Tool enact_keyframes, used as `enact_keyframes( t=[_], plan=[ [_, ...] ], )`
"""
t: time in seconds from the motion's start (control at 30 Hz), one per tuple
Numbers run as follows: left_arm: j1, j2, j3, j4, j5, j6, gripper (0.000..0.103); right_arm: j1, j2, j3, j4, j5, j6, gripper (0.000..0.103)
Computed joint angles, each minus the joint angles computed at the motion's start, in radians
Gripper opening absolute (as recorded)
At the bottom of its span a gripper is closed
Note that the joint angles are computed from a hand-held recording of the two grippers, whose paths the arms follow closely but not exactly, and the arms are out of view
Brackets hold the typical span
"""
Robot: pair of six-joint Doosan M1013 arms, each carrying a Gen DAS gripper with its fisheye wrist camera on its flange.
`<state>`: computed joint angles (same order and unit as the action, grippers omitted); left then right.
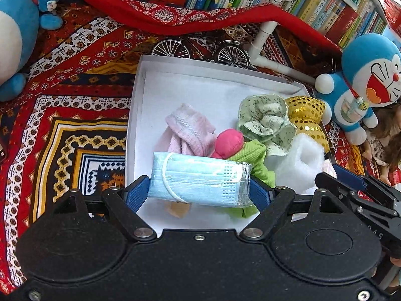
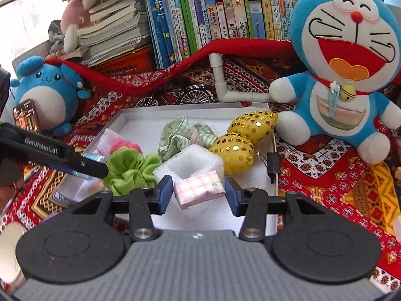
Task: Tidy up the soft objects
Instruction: 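Open the right tool to drop the pink packet while the left tool lowers the mask into the tray, then open the left tool to release the blue face mask into the tray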
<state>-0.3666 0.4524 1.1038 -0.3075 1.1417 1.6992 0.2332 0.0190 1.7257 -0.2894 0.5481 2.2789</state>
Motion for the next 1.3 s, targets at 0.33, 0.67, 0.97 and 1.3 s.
enact_keyframes(
  t=[0.33, 0.67, 0.97, 1.3],
  plan=[
    [0.004, 0.02, -0.022, -0.011, 0.008, 0.013, 0.082, -0.012, 0.029, -0.017, 0.026, -0.026, 0.016, 0.051],
    [0.01, 0.028, -0.021, -0.037, 0.044, 0.038, 0.083, -0.012, 0.03, -0.008, 0.075, 0.01, -0.044, 0.052],
    [-0.008, 0.032, -0.019, 0.005, 0.054, 0.048, 0.084, -0.006, 0.03, -0.011, 0.064, 0.013, -0.039, 0.054],
    [-0.001, 0.037, -0.029, -0.013, 0.063, 0.031, 0.086, -0.001, 0.035, -0.017, 0.057, 0.018, -0.037, 0.065]
  ],
)
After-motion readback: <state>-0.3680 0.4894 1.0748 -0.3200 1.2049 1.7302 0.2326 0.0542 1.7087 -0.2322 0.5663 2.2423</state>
